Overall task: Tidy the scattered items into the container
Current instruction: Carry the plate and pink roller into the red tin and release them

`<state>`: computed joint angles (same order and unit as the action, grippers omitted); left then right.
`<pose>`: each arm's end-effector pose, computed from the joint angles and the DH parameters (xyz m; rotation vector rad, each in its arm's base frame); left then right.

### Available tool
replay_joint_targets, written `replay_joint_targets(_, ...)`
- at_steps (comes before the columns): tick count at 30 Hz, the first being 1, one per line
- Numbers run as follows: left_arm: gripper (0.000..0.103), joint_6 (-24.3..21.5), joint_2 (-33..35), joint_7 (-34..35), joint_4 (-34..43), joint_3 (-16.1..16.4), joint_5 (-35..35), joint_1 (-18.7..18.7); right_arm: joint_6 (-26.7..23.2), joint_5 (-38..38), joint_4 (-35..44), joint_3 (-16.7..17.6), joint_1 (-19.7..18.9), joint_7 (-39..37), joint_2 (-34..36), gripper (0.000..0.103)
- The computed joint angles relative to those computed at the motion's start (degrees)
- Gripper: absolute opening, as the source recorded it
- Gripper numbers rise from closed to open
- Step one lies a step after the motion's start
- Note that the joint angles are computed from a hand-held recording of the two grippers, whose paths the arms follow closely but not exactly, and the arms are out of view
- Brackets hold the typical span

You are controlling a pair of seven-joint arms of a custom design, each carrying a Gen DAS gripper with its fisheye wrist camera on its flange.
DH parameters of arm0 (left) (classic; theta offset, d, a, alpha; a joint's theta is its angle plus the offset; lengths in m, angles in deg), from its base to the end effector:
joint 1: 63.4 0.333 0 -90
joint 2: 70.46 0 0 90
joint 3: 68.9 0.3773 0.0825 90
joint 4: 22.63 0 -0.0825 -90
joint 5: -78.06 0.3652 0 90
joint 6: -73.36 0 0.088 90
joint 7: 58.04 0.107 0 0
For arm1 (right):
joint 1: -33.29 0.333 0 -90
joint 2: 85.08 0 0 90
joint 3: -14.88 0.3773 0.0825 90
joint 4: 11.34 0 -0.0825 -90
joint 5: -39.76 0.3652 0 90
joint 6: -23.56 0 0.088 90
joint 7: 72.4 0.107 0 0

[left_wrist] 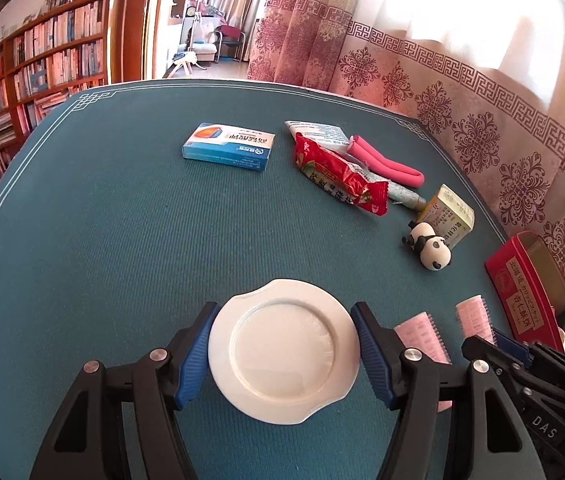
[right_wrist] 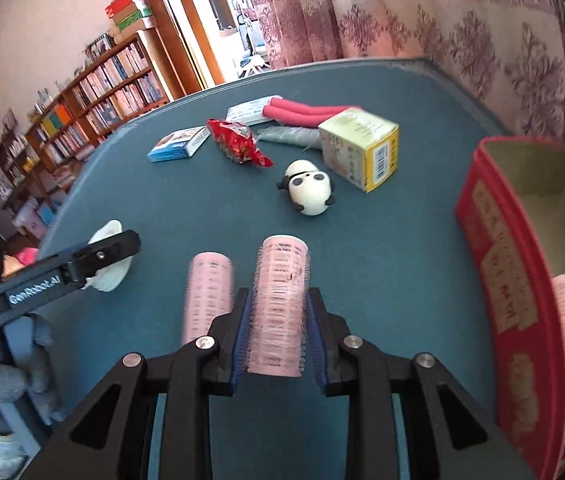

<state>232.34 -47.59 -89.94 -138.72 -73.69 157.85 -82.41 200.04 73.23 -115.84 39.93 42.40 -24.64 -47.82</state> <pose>0.5489 -0.2847 0.3354 -2.2147 1.3565 -0.7604 0.6380 0.3109 0.3231 -2.1451 1.1441 -0.1826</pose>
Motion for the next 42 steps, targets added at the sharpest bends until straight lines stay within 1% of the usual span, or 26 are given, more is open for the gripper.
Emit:
replay_joint_targets(3, 0.068, -0.12, -0.32, 0.16, 0.07, -0.55, 0.47, -0.82, 3.3, -0.2, -2.49, 1.33, -0.66, -1.14, -1.07, 0.029)
replay_joint_targets(4, 0.068, -0.25, -0.36, 0.41, 0.21, -0.75, 0.49, -1.08, 4.61, -0.32, -3.4, 2.58, -1.59, -1.54, -1.37, 0.029)
replay_joint_targets(8, 0.068, -1.23, -0.65, 1.76, 0.64, -1.37, -0.17, -2.07, 7.76, -1.46, -6.31, 10.01, -8.48, -2.5, -1.82, 0.029)
replay_joint_targets(10, 0.068, -1.76, -0.85, 2.21, 0.77, -1.59, -0.49, -2.56, 9.07, -2.4, -7.67, 12.97, -11.48, -1.92, -1.87, 0.029)
replay_joint_targets(14, 0.068, -2.66, -0.86, 3.73, 1.52, -1.99, -1.46, -3.39, 10.74, -4.75, -9.91, 17.91, -16.92, -0.23, -1.59, 0.029)
replay_joint_targets(19, 0.068, -3.2, 0.13, 6.65, 3.33, -2.36, -3.39, -4.59, 13.86, -8.41, -14.05, 24.7, -24.88, 2.05, -1.41, 0.029)
replay_joint_targets(23, 0.068, -3.45, 1.39, 9.5, 5.33, -2.34, -5.38, -5.91, 16.76, -11.41, -16.84, 28.91, -30.89, 4.92, -1.34, 0.029)
replay_joint_targets(25, 0.068, -3.6, 1.98, 10.84, 6.38, -2.17, -6.18, -6.67, 18.19, -12.91, -18.12, 30.43, -33.77, 6.58, -1.46, 0.03)
replay_joint_targets(28, 0.068, -3.64, 2.87, 12.63, 7.98, -1.85, -7.23, -7.78, 19.31, -14.82, -19.33, 30.72, -36.44, 9.04, -2.22, 0.03)
replay_joint_targets(33, 0.068, -3.4, 4.32, 15.01, 10.19, -1.27, -8.99, -9.33, 17.72, -17.84, -19.66, 30.41, -40.14, 13.29, -2.2, 0.03)
replay_joint_targets(36, 0.068, -3.3, 4.82, 16.67, 11.14, -0.98, -10.22, -10.13, 17.99, -19.09, -19.46, 27.8, -39.46, 15.5, -2.68, 0.03)
replay_joint_targets(39, 0.068, -3.53, 5.12, 17.81, 11.84, -0.54, -11.04, -10.88, 18.62, -19.63, -19.05, 24.12, -37.64, 18.0, -3.51, 0.03)
replay_joint_targets(42, 0.068, -3.74, 5.33, 18.61, 12.37, -0.24, -11.74, -11.41, 19.28, -20.87, -18.75, 22.01, -37.22, 20.39, -3.53, 0.03)
